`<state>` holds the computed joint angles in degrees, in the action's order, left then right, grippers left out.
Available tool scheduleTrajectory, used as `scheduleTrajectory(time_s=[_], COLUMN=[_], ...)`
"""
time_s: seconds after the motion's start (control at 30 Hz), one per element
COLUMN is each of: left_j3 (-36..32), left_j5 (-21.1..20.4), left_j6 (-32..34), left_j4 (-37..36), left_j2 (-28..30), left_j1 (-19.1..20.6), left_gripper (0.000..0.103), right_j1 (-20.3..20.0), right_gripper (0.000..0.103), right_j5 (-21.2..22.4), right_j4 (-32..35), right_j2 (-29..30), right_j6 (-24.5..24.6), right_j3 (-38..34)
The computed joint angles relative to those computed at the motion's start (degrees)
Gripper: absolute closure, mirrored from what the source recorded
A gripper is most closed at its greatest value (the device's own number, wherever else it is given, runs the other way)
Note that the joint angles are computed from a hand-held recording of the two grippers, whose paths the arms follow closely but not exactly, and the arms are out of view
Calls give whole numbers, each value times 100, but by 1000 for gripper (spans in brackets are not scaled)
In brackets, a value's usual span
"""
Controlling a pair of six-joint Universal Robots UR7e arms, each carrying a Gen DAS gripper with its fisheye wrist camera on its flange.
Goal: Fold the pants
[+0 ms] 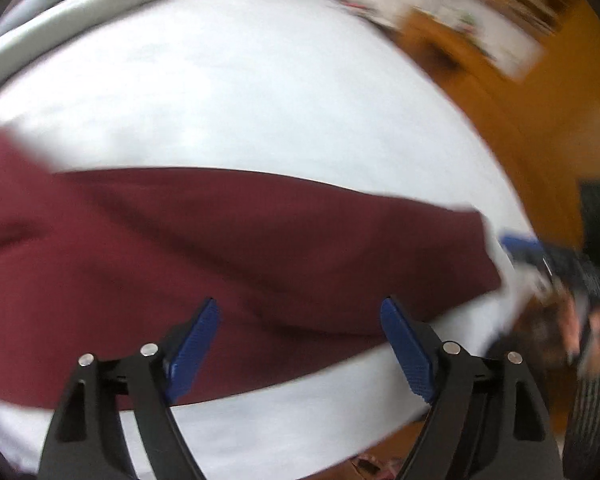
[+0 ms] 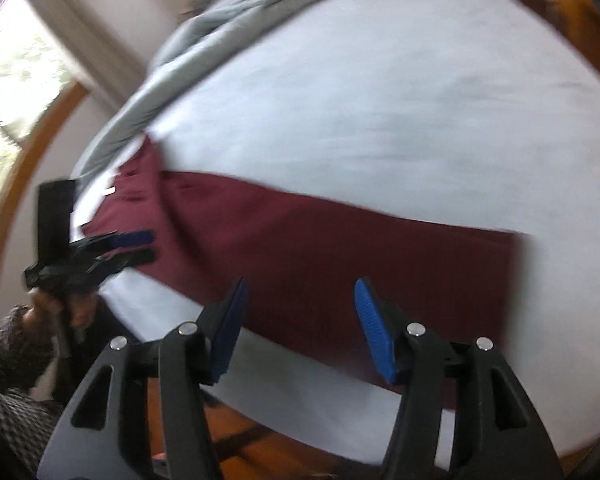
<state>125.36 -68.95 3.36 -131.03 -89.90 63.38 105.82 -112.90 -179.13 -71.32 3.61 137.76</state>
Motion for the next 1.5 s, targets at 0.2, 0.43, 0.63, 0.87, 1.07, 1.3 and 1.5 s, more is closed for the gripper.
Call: scheduleTrajectory(time_s=[0.2,0.43,0.63,0.87,1.07,1.3,1.5], left_j3=[-894,-1156,-1674,-1616,-1266,-368,149], left_j5=[687,647,940,735,693,873,1068], left_j6=[-806,-1112,-1504,-1516,-1528,-1563,-887], left_j4=[195,145,632,676,362,20,-1051], left_j2=[373,880,1352,1343,907,-144,6], left_j1=[637,739,903,930,879,735,1053], left_gripper=[20,20,25,69,82,83,79], right_j1=[-82,30,-118,-165,-113,-97,-96], right_gripper=[51,51,50,46,46,42,41], right_j5=[600,240,473,649,599,833,738], right_j4=[64,459,391,412,519,821,918], right_j2=[1638,2236,2109,1874,1848,1679,1733], right_j6=[233,521,525,500,439,455,552], right_j3=[-1097,-1433,-1321,-1172,-1194,-1138,-1099])
